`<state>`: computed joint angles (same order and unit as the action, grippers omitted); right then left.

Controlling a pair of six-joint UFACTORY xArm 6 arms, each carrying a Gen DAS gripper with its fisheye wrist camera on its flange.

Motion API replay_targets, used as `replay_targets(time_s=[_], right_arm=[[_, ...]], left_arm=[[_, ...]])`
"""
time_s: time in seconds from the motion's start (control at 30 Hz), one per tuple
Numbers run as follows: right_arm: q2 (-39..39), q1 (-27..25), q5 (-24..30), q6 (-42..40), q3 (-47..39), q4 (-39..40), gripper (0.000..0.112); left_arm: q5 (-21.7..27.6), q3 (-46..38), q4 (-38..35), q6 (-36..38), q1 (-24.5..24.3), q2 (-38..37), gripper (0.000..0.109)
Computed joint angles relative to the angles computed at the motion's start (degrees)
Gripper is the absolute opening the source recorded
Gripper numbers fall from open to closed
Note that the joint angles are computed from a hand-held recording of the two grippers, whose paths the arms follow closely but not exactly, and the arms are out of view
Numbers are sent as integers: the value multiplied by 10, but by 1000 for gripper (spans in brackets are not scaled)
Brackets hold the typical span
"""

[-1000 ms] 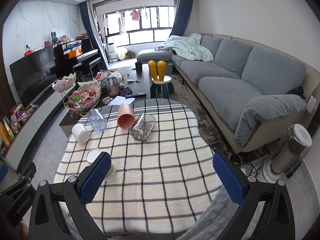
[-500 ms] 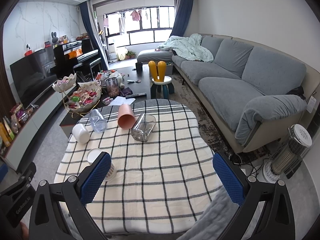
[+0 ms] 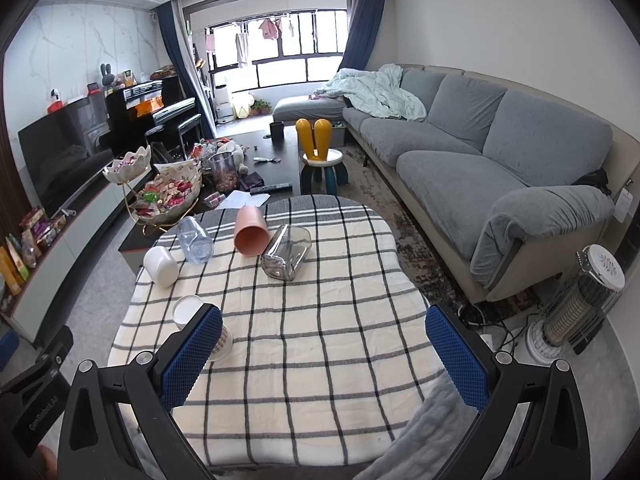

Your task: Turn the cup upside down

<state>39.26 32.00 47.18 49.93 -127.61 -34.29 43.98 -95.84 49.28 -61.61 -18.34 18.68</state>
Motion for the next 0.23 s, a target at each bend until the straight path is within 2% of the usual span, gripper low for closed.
replay_targets(time_s=[0.23], right_arm=[[6, 0, 4, -2, -7, 6, 102]], left_arm=[[10, -7, 9, 0, -2, 6, 103]])
